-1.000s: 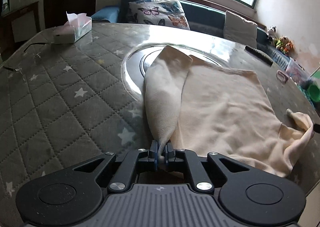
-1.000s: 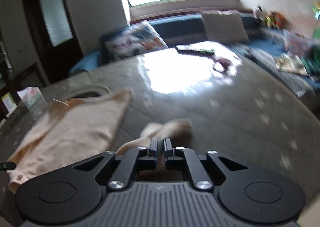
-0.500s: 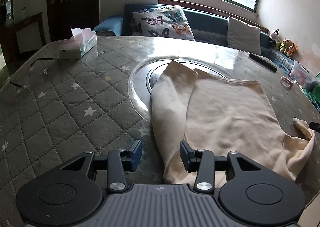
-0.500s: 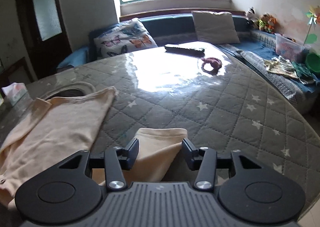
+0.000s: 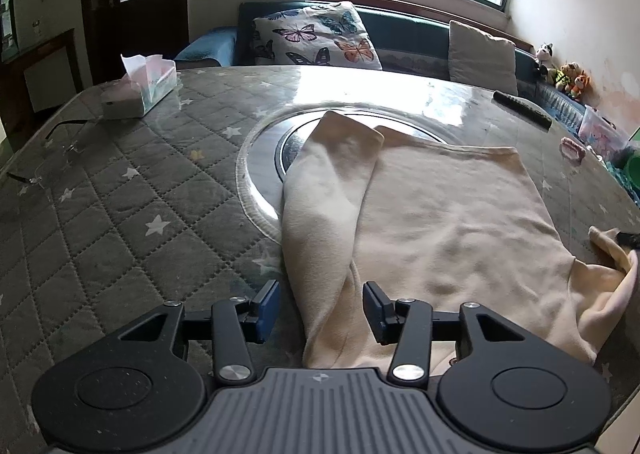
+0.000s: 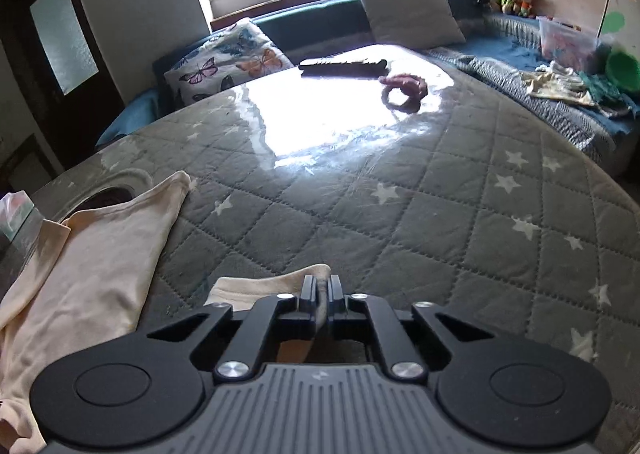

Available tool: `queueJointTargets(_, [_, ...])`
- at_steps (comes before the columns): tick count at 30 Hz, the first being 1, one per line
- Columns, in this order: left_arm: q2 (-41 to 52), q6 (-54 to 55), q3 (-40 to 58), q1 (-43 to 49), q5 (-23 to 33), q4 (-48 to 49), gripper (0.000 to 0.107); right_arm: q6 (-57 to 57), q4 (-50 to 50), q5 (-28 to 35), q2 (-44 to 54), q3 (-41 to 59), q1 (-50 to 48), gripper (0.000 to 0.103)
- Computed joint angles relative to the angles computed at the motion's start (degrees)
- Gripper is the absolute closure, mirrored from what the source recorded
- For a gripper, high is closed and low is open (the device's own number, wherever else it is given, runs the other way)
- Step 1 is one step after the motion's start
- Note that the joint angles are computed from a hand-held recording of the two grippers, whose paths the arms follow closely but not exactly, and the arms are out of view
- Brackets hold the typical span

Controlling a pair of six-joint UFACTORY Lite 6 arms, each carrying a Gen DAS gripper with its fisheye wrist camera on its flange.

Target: Fold clothes

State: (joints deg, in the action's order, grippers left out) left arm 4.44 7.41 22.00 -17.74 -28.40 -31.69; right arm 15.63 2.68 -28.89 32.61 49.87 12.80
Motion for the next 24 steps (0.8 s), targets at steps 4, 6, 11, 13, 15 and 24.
queueJointTargets(4, [0.78,-0.23,0.41,-0.21,-0.15,0.63,0.058,-8.01,9.60,-6.26,-9.01,-9.95,2.12,0.099])
queueJointTargets(6, [1.31,-0.63,0.63,-0.21,-0.22,1.22,0.058,-10.36,13.99,-9.38,-15.48,-16.84,2.61,0.099])
queueJointTargets(11, [2.14,-1.30,1.16,-0.77,-0.15,2.49,0.057,-13.73,21.25,-11.56,-29.70,-31.78,2.42,0.095])
queueJointTargets(13, [2.49,-1.06,1.60,-1.08,-0.08,2.64,0.057,-16.94,26.42,-12.23,-29.16,-33.78,3.39,0.091])
queueJointTargets(15, [2.31,-0.64,1.79,-1.33,-0.11,2.38,0.056,-18.91,29.42,-13.56,-27.43,-34.83,3.84,0.091])
queueJointTargets(24, [3.49,1.75,3.62,-0.65,0.23,0.30,0.054,-13.31,16.27,-11.25,-19.02,-26.40,4.30,0.080])
